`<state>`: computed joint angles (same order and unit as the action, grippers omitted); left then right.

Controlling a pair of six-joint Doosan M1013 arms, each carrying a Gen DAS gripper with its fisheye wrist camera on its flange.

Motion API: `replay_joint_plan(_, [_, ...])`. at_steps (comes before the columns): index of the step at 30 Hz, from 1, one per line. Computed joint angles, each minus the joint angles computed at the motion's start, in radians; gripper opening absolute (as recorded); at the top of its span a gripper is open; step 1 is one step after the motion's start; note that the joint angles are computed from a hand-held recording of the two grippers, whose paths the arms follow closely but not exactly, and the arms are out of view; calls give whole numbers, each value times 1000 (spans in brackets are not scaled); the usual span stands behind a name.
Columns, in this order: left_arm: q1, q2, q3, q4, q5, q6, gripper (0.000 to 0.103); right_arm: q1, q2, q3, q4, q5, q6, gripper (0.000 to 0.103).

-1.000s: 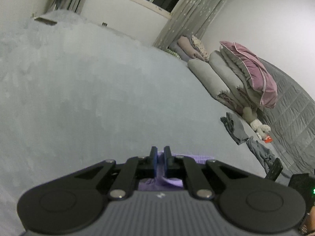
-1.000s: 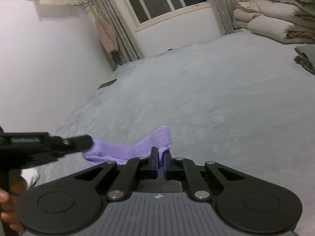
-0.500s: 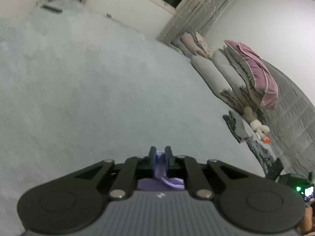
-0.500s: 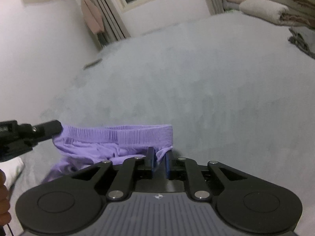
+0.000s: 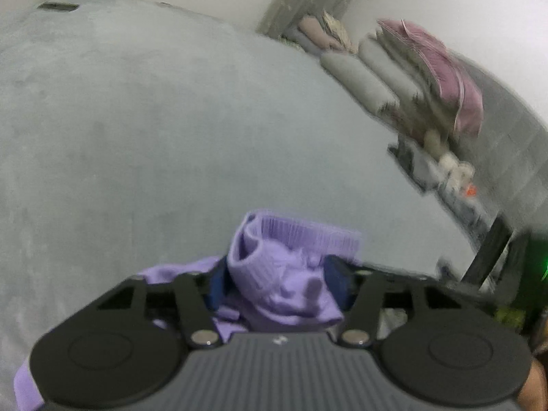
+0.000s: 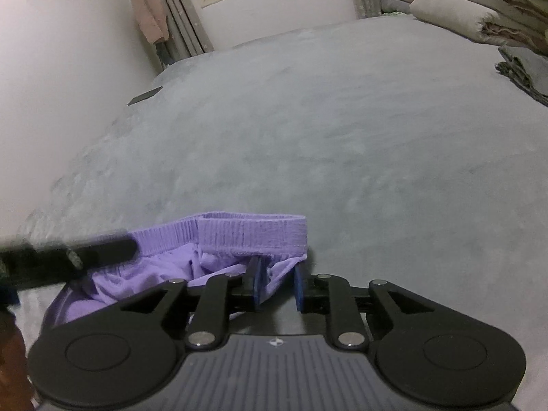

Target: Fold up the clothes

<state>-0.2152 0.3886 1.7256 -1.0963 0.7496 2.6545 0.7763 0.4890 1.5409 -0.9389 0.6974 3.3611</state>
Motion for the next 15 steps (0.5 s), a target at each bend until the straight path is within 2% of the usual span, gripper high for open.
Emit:
replay_joint_plan(1, [-5,-3,4,24,-9,-2,18,-1,0,0,3,-1,-4,19])
replay_joint_plan(4, [-12,-11,9,63,-31,-11,7,1,-3,9,-24,-1,17,19])
replay_joint_plan(8, [-17,-43,28,71,-85,47,5,6,-8,25,-79,6,59,8])
replay_joint_plan(11, [-24,-83,47,78,-168,111,5,25,-11,30,-179,52,104,6])
replay_joint_plan(15, [-9,-134,57,52,-243,167,5,54,-10,23,-310,122,136,5])
